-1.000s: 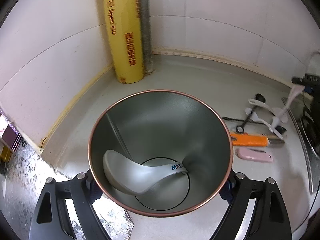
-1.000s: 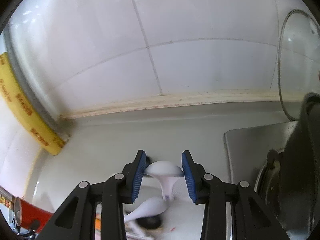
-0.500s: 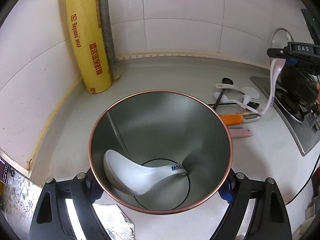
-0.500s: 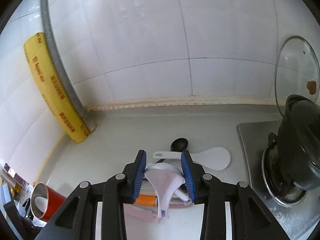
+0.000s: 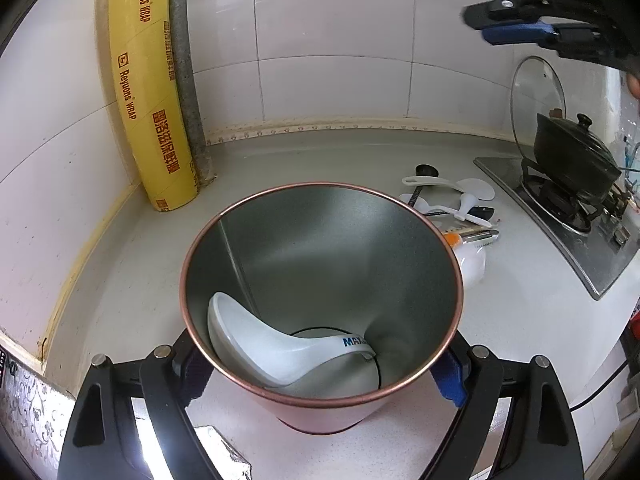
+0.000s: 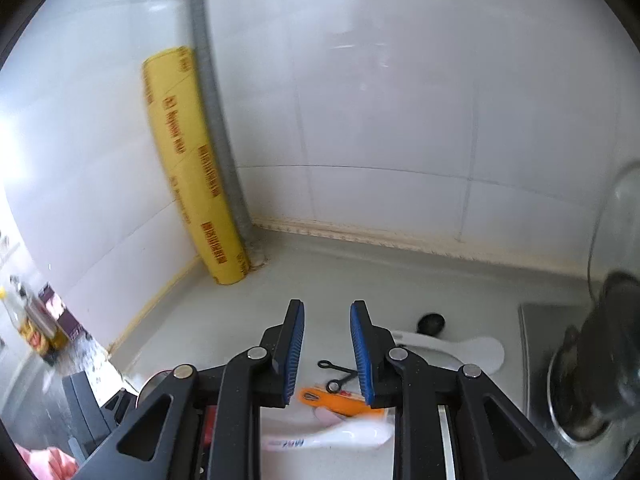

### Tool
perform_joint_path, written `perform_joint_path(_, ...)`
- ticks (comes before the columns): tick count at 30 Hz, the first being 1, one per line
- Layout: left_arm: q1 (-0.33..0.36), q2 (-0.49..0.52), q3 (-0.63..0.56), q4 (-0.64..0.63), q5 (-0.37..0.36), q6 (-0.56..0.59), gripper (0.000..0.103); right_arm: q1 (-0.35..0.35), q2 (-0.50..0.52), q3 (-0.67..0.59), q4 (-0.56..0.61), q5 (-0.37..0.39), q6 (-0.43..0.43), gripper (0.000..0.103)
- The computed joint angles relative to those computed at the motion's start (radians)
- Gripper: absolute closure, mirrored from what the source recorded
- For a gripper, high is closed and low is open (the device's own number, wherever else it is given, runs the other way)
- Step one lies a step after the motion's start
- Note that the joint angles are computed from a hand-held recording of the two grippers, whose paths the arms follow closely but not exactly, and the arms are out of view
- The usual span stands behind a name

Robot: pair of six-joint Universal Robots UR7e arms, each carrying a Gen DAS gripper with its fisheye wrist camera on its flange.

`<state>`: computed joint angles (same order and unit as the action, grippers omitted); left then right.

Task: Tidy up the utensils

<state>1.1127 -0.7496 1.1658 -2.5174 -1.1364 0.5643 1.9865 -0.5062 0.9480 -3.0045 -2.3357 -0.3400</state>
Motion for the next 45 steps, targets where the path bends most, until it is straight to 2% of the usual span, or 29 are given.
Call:
perform_joint_path(3,0.003,0.001,-0.008,0.01,-0.007,0.002,0.013,-0.011,0.032,-0.041,0.056,-0.034,0.019,0.077)
perform_joint_path(5,0.007,0.0,-0.007,0.002,-0.012,0.01,0.013,-0.035,0.017,-0.011,0.113,-0.037,0.13,0.077)
perform_joint_path(10,0.017,-0.001,-0.008,-0.017,-0.023,0.022,0.013,-0.077,-0.064,0.194,0.066,-0.033,0.278,0.077)
perform_joint_path(14,0.019,-0.002,-0.009,-0.023,-0.014,0.015,0.013,-0.114,-0.142,0.384,0.042,-0.008,0.46,0.076)
perform_joint_path(16,0.019,-0.004,-0.005,-0.028,-0.014,0.014,0.013,-0.13,-0.173,0.448,0.066,0.009,0.546,0.072)
perform_joint_path(17,0.02,-0.005,-0.003,-0.031,-0.015,0.015,0.013,-0.133,-0.184,0.472,0.07,0.012,0.568,0.071)
perform_joint_path(19,0.019,-0.007,0.002,-0.035,-0.015,0.014,0.013,-0.137,-0.198,0.513,0.069,0.018,0.596,0.063)
perform_joint_path(20,0.019,-0.009,0.005,-0.036,-0.014,0.013,0.013,-0.137,-0.199,0.521,0.067,0.024,0.602,0.054)
perform_joint_path(21,0.018,-0.011,0.007,-0.036,-0.014,0.012,0.013,-0.139,-0.198,0.526,0.063,0.029,0.603,0.05)
perform_joint_path(27,0.017,-0.016,0.017,-0.044,-0.014,0.013,0.013,-0.134,-0.168,0.499,0.136,0.002,0.621,0.05)
perform_joint_path(31,0.016,-0.017,0.019,-0.045,-0.013,0.012,0.013,-0.133,-0.13,0.451,0.198,-0.043,0.621,0.05)
perform_joint_path(35,0.016,-0.021,0.024,-0.044,-0.012,0.012,0.013,-0.125,-0.095,0.409,0.214,-0.088,0.591,0.05)
perform_joint_path(37,0.016,-0.024,0.027,-0.043,-0.012,0.012,0.013,-0.119,-0.081,0.392,0.233,-0.122,0.578,0.052)
perform_joint_path(39,0.015,-0.025,0.027,-0.042,-0.012,0.012,0.013,-0.113,-0.074,0.389,0.242,-0.148,0.574,0.059)
perform_joint_path(43,0.018,-0.029,0.037,-0.053,-0.019,0.019,0.013,-0.112,-0.067,0.399,0.194,-0.153,0.541,0.064)
perform_joint_path(45,0.02,-0.031,0.037,-0.054,-0.026,0.024,0.013,-0.112,-0.069,0.406,0.173,-0.144,0.531,0.072)
